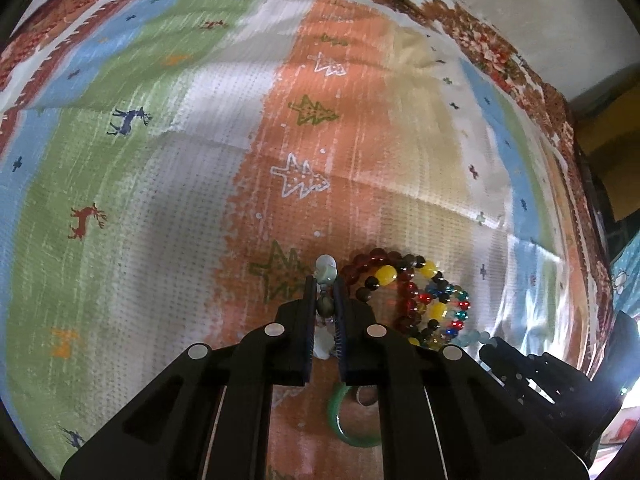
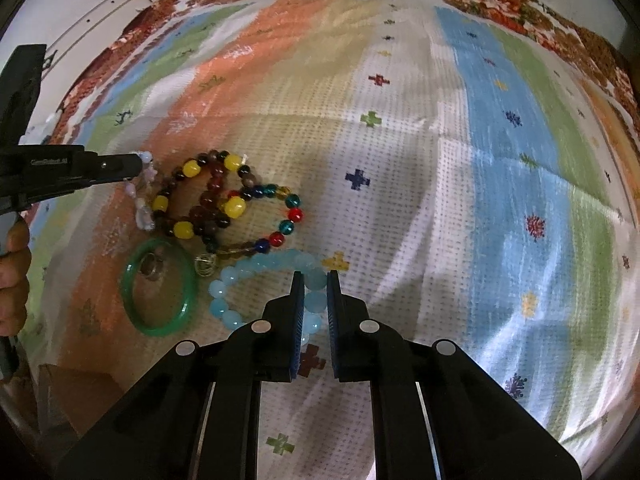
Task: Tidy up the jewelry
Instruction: 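Lift the white strand with the left tool while the right tool lifts the blue bracelet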
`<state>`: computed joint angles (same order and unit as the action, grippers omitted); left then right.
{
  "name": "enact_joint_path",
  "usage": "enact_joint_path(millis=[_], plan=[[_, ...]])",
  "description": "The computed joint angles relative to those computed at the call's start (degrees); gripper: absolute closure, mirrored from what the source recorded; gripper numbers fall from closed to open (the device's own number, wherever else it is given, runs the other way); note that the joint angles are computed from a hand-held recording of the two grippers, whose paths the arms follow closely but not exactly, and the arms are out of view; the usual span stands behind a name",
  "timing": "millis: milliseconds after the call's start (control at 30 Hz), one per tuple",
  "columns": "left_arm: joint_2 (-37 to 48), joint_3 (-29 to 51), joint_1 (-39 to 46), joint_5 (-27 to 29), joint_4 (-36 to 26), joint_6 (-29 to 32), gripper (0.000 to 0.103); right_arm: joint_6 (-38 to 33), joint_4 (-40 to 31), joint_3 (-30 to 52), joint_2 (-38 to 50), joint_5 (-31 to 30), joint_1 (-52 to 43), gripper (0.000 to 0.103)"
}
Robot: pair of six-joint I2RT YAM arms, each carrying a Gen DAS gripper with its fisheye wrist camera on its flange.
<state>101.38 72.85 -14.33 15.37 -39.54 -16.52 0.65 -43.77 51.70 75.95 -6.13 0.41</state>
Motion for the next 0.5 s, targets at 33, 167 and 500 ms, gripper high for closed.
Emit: enact_joint_path(millis=[33,167,500], plan=[[-0.2,0.0,-0.1,-0.1,0.0,0.1,0.095,0.0,-0.1,0.0,-0.5,0.2,0.3,0.091],[-1.9,-0.8,-0.7,-1.7,0.2,0.8,0.095,-0.2,0.2,-0.3,-3.4,1.3,1.5,0.091],[-7.9,-3.9,-0.3,-1.9,0.7,0.4,0.095,0.1,0.2,-1.6,-8.1,1.3,3.1,0.091]])
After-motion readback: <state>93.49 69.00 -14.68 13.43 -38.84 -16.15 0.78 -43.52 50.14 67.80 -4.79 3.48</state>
